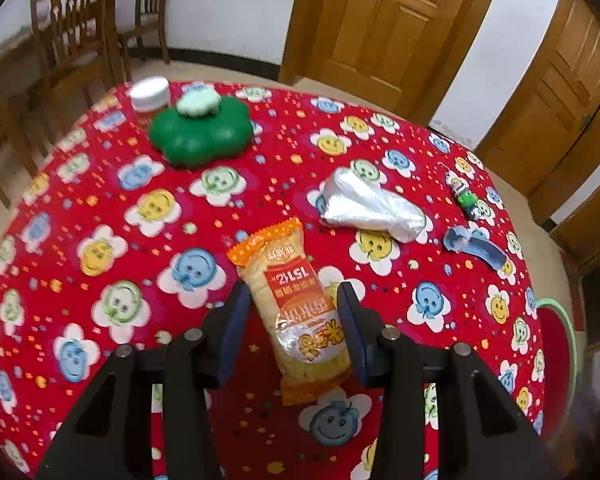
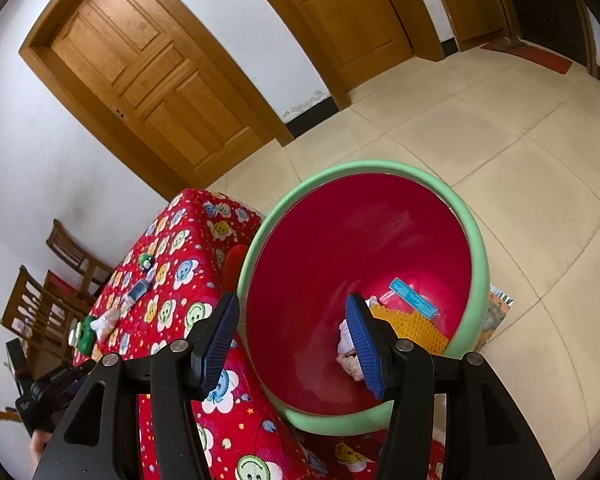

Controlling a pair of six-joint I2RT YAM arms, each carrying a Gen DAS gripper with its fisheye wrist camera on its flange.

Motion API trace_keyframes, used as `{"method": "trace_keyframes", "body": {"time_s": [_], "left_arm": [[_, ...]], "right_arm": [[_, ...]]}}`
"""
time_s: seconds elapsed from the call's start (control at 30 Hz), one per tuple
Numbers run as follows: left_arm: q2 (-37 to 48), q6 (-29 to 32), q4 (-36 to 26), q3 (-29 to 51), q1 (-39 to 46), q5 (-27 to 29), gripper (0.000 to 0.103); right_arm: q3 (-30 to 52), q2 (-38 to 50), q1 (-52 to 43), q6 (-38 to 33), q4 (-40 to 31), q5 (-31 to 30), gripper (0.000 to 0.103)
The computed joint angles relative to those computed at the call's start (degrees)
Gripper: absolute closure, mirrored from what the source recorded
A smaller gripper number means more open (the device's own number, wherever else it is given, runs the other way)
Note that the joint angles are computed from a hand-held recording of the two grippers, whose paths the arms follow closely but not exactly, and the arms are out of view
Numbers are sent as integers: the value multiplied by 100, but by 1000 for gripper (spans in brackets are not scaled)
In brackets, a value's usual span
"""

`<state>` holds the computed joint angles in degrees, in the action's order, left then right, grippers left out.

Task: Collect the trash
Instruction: 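Grasp the clear plastic bag with the right tool while the left tool holds the snack bag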

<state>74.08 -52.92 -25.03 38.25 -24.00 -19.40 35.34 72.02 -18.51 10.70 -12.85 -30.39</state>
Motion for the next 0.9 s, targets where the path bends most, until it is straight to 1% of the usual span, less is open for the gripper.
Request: {"method": "trace_keyframes", "body": {"time_s": [0.07,0.2,0.33,0.47,0.7,0.9], "left_arm": [[26,-24,164,-81,61,116,57],[46,-11,293,-134,0,47,57],[-18,169,478,-255,-11,29,58],[-244,296,585,-408,136,267,60],[-894,711,264,-540,491,387,60],[-1411,1406,-93,-529,1145,485,60]], "right_arm": [[34,31,72,-3,-5,43,46],[140,41,243,-14,-85,90,46],[237,-43,533,-30,-181,189,46],[344,-169,870,9,-322,292,46],[595,-248,1691,211,-482,562,46],[904,-116,2680,511,-511,931,46]]}}
